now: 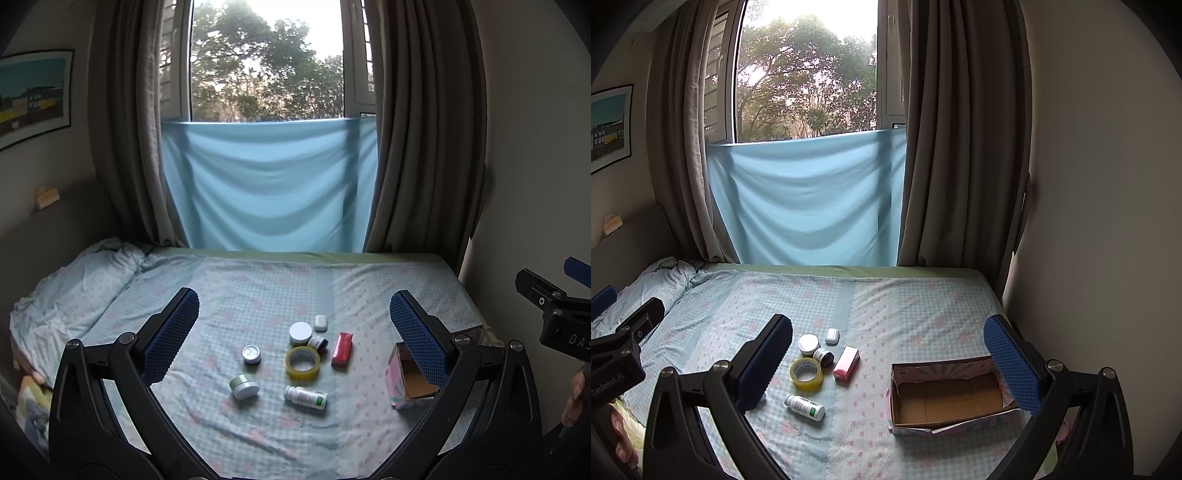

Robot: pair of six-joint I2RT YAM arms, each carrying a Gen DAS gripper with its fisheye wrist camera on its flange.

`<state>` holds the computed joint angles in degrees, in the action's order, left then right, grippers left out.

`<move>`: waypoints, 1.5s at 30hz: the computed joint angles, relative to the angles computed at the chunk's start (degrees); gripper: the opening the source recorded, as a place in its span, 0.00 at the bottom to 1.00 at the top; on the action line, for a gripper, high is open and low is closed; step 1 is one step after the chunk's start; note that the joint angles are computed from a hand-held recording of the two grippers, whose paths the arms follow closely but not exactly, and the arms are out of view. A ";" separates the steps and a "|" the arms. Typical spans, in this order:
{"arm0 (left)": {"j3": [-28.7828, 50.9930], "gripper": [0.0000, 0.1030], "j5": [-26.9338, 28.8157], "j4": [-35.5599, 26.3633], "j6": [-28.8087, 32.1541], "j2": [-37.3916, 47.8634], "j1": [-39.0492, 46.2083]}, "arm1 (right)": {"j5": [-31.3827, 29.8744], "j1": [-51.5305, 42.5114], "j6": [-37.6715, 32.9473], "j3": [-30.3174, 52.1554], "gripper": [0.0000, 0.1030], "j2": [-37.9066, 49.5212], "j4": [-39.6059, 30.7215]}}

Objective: Organize rigid objects

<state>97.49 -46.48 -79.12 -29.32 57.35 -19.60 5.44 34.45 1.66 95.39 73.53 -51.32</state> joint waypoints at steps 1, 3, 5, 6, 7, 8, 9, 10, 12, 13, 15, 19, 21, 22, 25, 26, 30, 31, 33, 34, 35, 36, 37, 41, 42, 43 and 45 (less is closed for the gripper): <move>-0.03 1.00 -0.33 0.04 -0.44 -0.07 -0.37 | -0.41 -0.32 -0.22 0.18 1.00 0.18 -0.04; -0.40 1.00 0.90 0.77 -0.32 -0.84 0.26 | -1.50 -0.88 -0.96 1.01 1.00 1.00 -0.40; 0.23 1.00 3.59 0.88 1.09 -0.86 3.05 | -2.65 -1.56 -1.77 1.23 1.00 1.50 -0.17; 0.31 1.00 4.26 0.92 1.99 -0.87 4.44 | -3.29 -1.99 -2.07 1.04 1.00 1.58 0.23; 0.23 1.00 4.30 0.59 2.66 -0.83 5.72 | -3.82 -2.29 -2.23 0.65 1.00 1.78 0.93; -0.14 1.00 5.04 0.69 3.71 -0.93 7.68 | -4.26 -2.51 -2.27 0.07 1.00 1.85 1.66; -0.86 1.00 7.34 1.70 5.87 -1.46 11.18 | -4.40 -2.57 -2.22 -0.59 1.00 1.81 2.35; -2.23 1.00 10.90 3.40 8.76 -2.39 16.01 | -4.31 -2.55 -2.12 -1.31 1.00 1.74 3.04; -5.11 1.00 21.12 7.27 15.66 -4.07 28.23 | -3.05 -1.47 -1.19 -2.71 1.00 2.25 4.64; -6.83 1.00 27.04 9.00 19.10 -4.63 35.43 | -2.82 -1.15 -0.80 -3.17 1.00 2.51 5.00; -9.26 1.00 39.33 11.44 25.49 -4.65 48.96 | -1.56 0.54 1.00 -3.72 1.00 3.82 5.30; -12.55 1.00 58.76 14.41 36.78 -0.24 70.96 | 1.99 5.22 5.68 -2.91 1.00 7.90 4.62; -12.95 1.00 65.11 15.07 41.65 3.80 77.55 | 3.85 8.14 9.06 -1.47 1.00 11.03 3.86; -12.74 1.00 67.25 15.29 44.16 6.37 79.92 | 4.27 9.22 10.62 -0.81 1.00 12.48 3.55; -12.09 0.99 70.93 17.20 51.42 14.20 84.03 | 4.84 12.76 16.35 1.33 1.00 18.07 3.46; -12.07 0.99 71.36 17.91 53.28 16.28 84.58 | 5.07 13.99 18.10 1.96 1.00 20.30 3.92; -8.42 0.99 72.16 19.77 60.58 28.42 84.87 | 7.56 17.68 21.88 4.47 1.00 28.47 5.85; -7.47 0.99 72.12 20.37 62.00 31.54 84.60 | 8.10 18.39 22.54 5.10 1.00 30.49 6.64; -5.36 0.99 71.74 21.71 64.35 37.97 83.48 | 8.18 19.60 23.84 6.75 1.00 35.28 8.26; -4.74 0.99 71.76 22.71 65.62 40.94 82.88 | 8.15 19.93 24.21 7.19 1.00 37.00 9.13; -4.95 0.99 71.59 24.27 66.60 43.22 82.08 | 8.08 20.30 24.57 7.57 1.00 39.04 10.31; -4.98 0.99 71.21 25.85 67.52 45.60 81.24 | 7.75 20.61 24.87 8.28 1.00 41.52 11.23; -4.83 0.99 70.69 27.19 68.53 48.07 80.38 | 7.61 20.83 25.04 8.90 1.00 43.23 11.80; -4.18 0.99 68.66 31.68 70.86 57.74 77.08 | 6.04 21.02 24.40 13.83 1.00 52.60 12.52; -3.66 0.99 68.28 32.59 71.25 60.17 76.35 | 5.37 20.84 23.65 15.64 1.00 55.40 12.28; -2.78 0.99 67.58 33.72 71.40 63.10 75.44 | 5.04 20.80 22.97 17.22 1.00 57.92 12.30; 0.01 0.99 66.25 34.56 71.40 68.60 73.84 | 4.36 20.38 21.18 22.15 1.00 63.94 10.91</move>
<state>97.50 19.78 -44.57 42.08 125.95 54.24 9.80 54.83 22.84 117.54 137.47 -40.41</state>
